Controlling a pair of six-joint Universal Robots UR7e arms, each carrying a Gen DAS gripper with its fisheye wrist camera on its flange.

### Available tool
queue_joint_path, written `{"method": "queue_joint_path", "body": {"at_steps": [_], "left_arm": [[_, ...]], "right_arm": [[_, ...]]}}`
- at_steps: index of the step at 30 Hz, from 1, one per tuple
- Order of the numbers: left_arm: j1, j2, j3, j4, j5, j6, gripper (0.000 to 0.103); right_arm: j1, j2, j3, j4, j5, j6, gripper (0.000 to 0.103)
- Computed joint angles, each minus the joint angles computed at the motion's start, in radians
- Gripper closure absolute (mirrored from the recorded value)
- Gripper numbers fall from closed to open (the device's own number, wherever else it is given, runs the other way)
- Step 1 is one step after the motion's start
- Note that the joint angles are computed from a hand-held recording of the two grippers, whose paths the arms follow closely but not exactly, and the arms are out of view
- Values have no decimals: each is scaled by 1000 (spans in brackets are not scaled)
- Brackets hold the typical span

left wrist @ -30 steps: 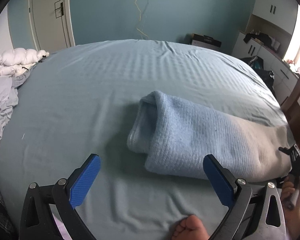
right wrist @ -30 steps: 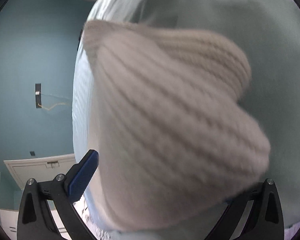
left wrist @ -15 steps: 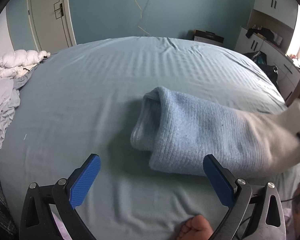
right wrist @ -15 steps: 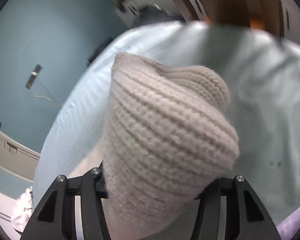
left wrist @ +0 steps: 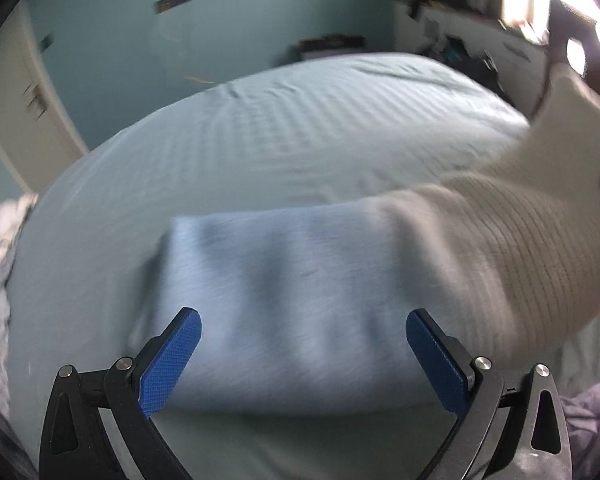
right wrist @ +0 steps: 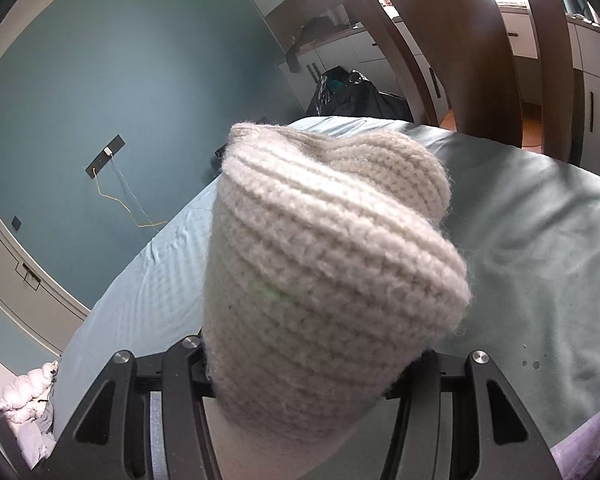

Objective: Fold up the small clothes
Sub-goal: 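Grasp the cream knit sweater with the right gripper and lift it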

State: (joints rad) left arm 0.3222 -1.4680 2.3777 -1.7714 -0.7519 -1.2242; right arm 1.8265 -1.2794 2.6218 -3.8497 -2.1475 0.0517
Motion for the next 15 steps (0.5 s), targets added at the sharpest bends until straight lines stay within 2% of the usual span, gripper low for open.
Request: {"method": "queue_joint_path", "body": {"at_steps": [2, 4, 7, 10, 12, 15], "left_arm": [[42, 118, -25, -74, -3, 78, 0], [74, 223, -61, -39, 6, 62, 0], [95, 308, -80, -33, -5, 25, 0], [73, 316, -80, 0, 21, 6, 0], [68, 284, -77, -6, 33, 35, 0], [71, 252, -106, 94, 143, -55, 0]], "right_arm": [[9, 17, -4, -15, -1, -5, 55], [4, 21, 1, -35, 15, -21, 55], [16, 56, 9, -77, 28, -61, 55], [53, 121, -2, -152, -19, -115, 55], [49, 118, -2, -167, -6, -122, 55], [38, 103, 2, -183, 14, -119, 55]]}}
